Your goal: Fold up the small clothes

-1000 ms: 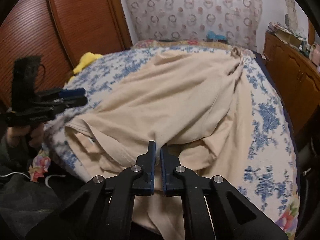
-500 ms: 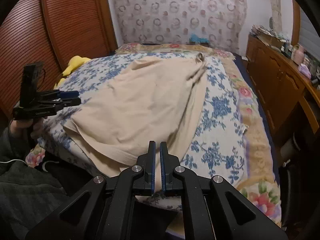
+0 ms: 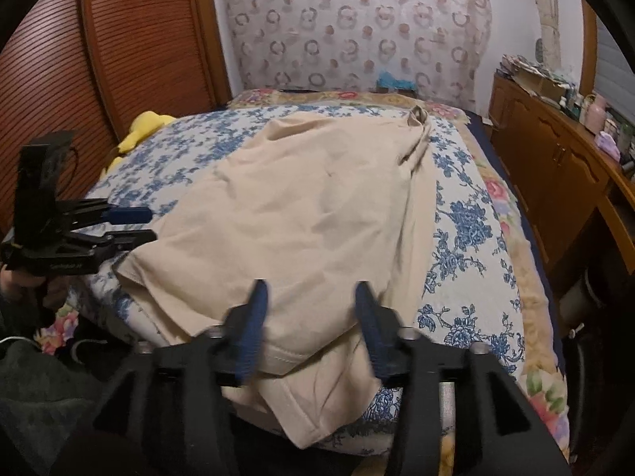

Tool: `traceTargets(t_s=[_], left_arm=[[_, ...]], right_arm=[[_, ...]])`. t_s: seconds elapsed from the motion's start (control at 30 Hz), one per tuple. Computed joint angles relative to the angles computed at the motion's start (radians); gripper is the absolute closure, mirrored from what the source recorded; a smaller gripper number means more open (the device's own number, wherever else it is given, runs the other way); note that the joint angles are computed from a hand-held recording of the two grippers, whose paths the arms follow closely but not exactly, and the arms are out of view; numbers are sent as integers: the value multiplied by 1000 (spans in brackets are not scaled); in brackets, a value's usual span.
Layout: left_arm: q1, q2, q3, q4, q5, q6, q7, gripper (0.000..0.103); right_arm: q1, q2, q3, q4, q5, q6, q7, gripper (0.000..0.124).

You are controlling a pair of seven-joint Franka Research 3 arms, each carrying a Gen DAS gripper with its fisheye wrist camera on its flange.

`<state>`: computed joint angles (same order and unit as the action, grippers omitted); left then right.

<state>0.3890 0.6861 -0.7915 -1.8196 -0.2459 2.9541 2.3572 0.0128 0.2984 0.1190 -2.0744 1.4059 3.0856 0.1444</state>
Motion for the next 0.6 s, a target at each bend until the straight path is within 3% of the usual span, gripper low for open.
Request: traceTargets(t_s=[0.23, 0.33, 0.37, 0.5, 0.6], left_arm=[[-2, -3, 3, -7, 0, -8, -3, 57], [-7, -5, 7, -9, 0, -13, -3, 57], [-8, -5, 9, -9, -1, -15, -1, 57], [-11, -5, 11, -6, -9, -27, 6, 57], [-13, -6, 13, -2, -21, -40, 13, 58]], right_arm=[[-14, 32, 6, -2, -99, 21, 116, 71], [-41, 39, 40, 2, -66, 27, 71, 72], [-50, 40, 51, 6, -45, 26, 42, 75], [-39, 41, 38, 1, -70, -1, 44, 112], [-62, 21, 58, -3, 26, -12, -66, 119]])
